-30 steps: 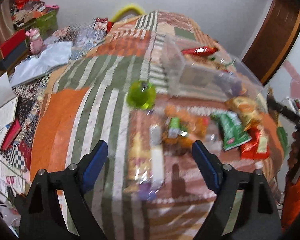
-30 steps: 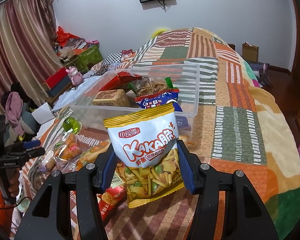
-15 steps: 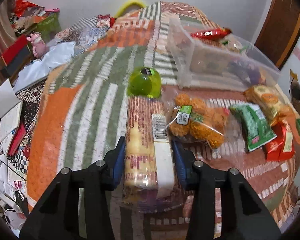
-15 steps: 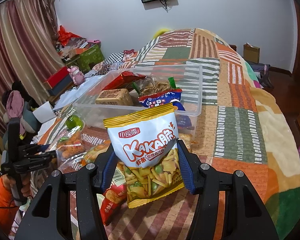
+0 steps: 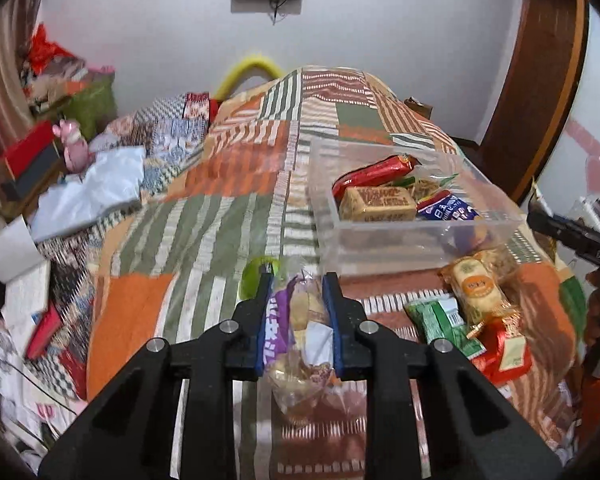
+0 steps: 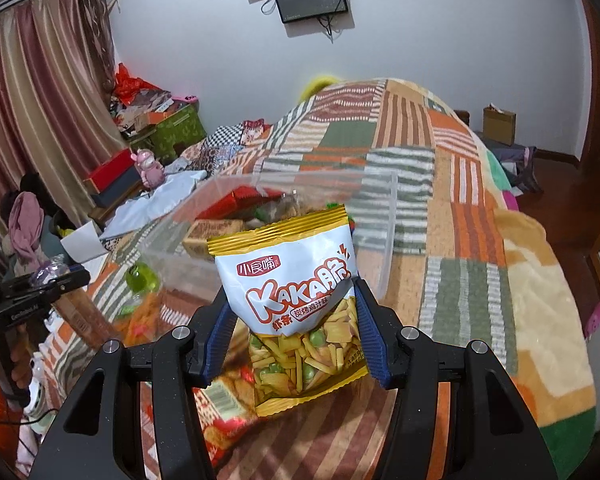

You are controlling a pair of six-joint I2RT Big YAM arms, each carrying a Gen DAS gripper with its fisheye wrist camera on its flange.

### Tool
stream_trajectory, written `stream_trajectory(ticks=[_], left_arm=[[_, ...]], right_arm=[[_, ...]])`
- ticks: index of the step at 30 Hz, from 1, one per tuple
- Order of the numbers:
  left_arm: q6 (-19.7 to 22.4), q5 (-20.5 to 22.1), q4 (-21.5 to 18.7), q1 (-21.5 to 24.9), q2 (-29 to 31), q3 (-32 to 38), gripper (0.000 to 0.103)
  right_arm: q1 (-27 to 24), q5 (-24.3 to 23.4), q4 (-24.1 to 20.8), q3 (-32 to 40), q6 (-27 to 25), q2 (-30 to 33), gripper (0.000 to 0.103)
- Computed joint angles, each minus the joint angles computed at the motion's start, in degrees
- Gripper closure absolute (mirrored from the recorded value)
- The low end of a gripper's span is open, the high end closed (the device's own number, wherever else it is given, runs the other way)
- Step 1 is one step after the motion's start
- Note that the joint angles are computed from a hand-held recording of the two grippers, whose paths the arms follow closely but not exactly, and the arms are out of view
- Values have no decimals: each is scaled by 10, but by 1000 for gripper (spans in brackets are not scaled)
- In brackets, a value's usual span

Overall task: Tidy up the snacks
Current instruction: 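Grasp the clear wafer-roll pack with the left tool while the right tool carries the Kakaba bag over the box, then lower the wafer pack and Kakaba bag into the clear box, opening both tools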

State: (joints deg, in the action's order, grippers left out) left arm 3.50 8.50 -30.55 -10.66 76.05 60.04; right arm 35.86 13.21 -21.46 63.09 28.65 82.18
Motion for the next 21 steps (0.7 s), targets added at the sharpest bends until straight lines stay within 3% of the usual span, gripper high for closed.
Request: stream_trajectory(ticks=[12, 21], left_arm=[[8, -3, -4, -18, 37, 41, 81], [10, 27, -19, -22, 53, 112, 81]], right_arm=[[-11, -5, -9, 50, -34, 39, 50], [-17, -5, -23, 95, -65, 70, 50]])
